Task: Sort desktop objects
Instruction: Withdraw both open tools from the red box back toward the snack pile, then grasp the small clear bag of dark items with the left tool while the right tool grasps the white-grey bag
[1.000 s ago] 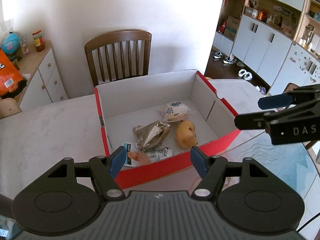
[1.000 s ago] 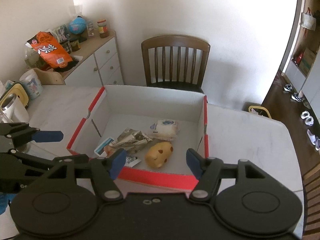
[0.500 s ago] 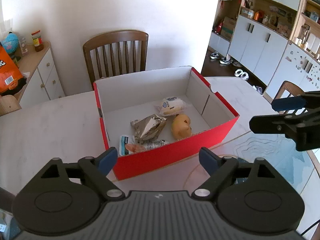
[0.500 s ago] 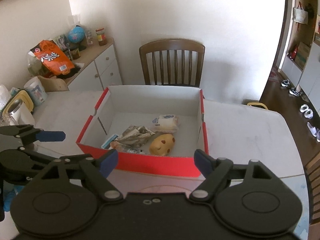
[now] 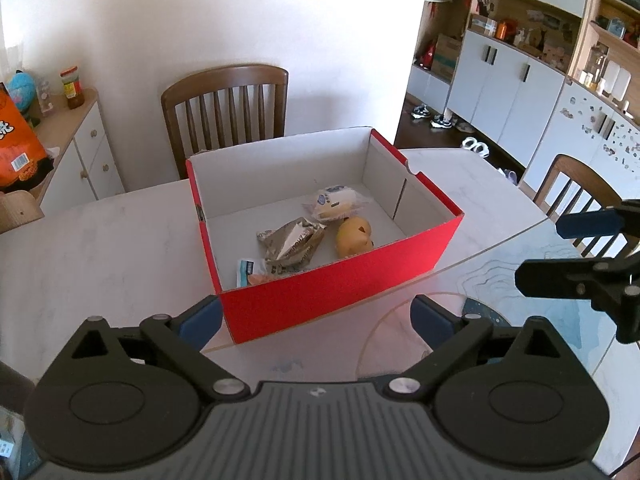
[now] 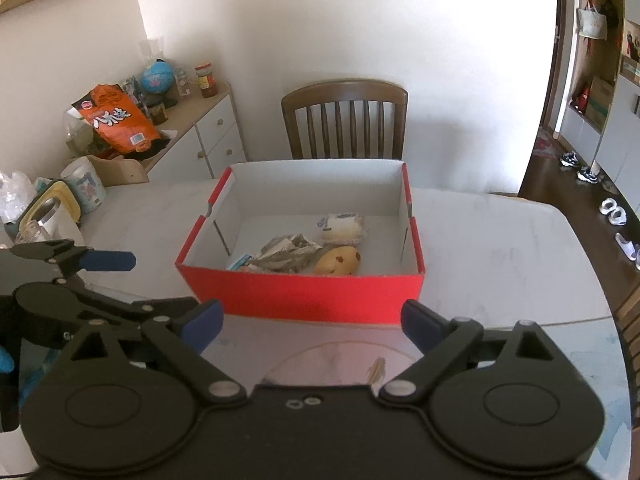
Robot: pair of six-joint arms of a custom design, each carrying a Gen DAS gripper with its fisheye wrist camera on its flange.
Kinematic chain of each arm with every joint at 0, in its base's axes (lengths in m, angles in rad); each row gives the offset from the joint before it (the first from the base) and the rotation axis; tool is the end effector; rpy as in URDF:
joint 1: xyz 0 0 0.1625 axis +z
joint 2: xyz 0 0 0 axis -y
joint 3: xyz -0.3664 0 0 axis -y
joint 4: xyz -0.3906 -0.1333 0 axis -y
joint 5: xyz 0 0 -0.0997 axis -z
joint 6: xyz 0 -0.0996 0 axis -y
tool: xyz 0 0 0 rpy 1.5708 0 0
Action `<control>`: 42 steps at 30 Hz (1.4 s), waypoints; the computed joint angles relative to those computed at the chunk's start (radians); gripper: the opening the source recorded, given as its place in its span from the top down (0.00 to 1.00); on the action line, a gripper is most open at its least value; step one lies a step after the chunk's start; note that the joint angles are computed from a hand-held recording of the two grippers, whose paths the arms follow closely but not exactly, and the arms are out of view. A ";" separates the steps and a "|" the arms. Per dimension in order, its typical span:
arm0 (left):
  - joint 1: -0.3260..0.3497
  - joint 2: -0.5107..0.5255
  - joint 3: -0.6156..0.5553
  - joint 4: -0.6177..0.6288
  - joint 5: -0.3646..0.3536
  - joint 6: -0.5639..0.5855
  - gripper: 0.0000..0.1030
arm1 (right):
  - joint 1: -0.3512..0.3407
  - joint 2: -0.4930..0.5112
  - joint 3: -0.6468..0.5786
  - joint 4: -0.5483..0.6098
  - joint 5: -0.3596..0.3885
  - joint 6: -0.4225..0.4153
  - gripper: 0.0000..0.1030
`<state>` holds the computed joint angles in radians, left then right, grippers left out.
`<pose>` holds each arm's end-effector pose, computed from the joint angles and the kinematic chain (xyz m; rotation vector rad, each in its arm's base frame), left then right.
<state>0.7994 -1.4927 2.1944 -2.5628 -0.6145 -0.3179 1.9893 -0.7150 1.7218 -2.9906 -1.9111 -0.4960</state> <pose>-0.1520 -0.4643 0.2492 0.3481 2.2860 -0.9074 0.3411 -0.5208 0.0266 1.1194 -2.4980 0.5544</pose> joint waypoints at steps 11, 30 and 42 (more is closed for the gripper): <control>-0.042 -0.093 0.080 0.041 -0.002 -0.043 0.02 | 0.004 -0.044 0.106 -0.076 -0.014 0.013 0.07; -0.152 -0.285 0.295 0.208 -0.019 -0.241 0.02 | -0.016 -0.050 0.247 -0.205 -0.029 0.011 0.08; -0.194 -0.354 0.387 0.324 -0.102 -0.376 0.02 | -0.052 -0.023 0.299 -0.243 -0.048 0.034 0.10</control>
<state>0.6057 -1.8468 2.5818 -2.2383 -0.7165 -0.6944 1.9372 -0.7384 2.0205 -3.2334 -1.9594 -0.4618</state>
